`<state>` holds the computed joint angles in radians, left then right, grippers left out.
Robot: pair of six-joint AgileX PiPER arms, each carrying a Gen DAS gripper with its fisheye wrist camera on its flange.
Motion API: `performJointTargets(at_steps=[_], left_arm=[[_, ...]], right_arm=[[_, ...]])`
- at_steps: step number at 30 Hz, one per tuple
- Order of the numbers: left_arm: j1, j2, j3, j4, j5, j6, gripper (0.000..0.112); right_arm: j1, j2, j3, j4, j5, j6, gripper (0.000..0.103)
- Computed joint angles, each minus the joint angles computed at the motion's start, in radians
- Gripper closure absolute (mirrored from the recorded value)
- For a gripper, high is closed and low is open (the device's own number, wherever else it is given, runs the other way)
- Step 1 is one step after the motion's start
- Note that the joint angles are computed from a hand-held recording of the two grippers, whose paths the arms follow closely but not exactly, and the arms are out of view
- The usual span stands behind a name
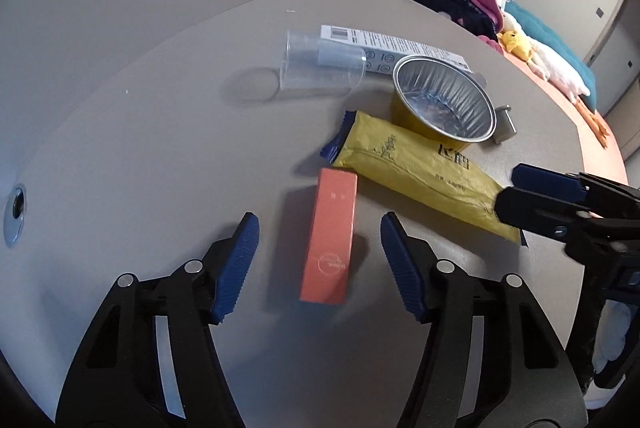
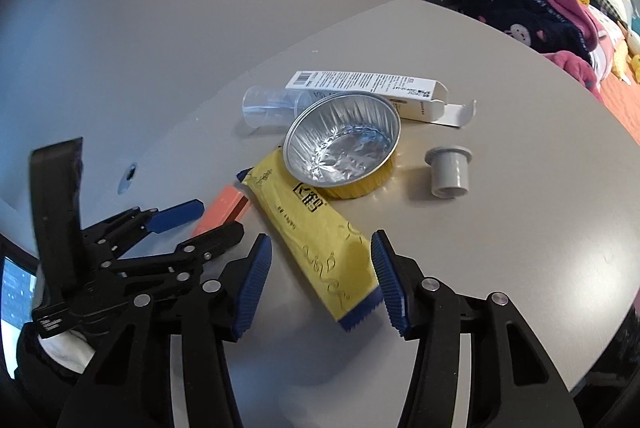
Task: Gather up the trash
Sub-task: 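Grasp the orange box with left tool while right grasps yellow packet, then carry the orange box and yellow packet over the bin and open both tools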
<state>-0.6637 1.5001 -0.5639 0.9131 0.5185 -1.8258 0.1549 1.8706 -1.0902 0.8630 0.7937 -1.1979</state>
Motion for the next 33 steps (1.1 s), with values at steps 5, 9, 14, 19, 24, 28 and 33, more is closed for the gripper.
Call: performJointTargets(at_steps=[5, 9, 14, 19, 24, 28, 33], left_arm=[[-0.013, 0.02, -0.016, 0.01, 0.043, 0.005, 0.064], [-0.02, 0.021, -0.02, 0.018, 0.047, 0.001, 0.081], [-0.032, -0.004, 0.008, 0.037, 0.034, -0.047, 0.091], [-0.047, -0.032, 0.036, 0.052, 0.035, -0.119, 0.092], [-0.069, -0.056, 0.025, 0.029, 0.057, -0.098, 0.092], [-0.098, -0.07, 0.004, 0.008, 0.093, -0.081, 0.092], [-0.143, -0.083, -0.026, -0.004, 0.131, -0.075, 0.092]], right_arm=[[0.057, 0.01, 0.003, -0.028, -0.095, -0.007, 0.051], [0.07, 0.029, 0.018, -0.022, -0.109, -0.059, 0.069], [0.04, 0.048, -0.001, 0.02, -0.017, -0.088, 0.087], [0.016, 0.029, 0.012, 0.047, 0.033, -0.106, 0.092], [-0.01, 0.0, 0.02, 0.068, 0.082, -0.117, 0.092], [-0.035, -0.02, 0.021, 0.085, 0.123, -0.113, 0.092], [-0.095, -0.053, 0.024, 0.087, 0.181, -0.11, 0.092]])
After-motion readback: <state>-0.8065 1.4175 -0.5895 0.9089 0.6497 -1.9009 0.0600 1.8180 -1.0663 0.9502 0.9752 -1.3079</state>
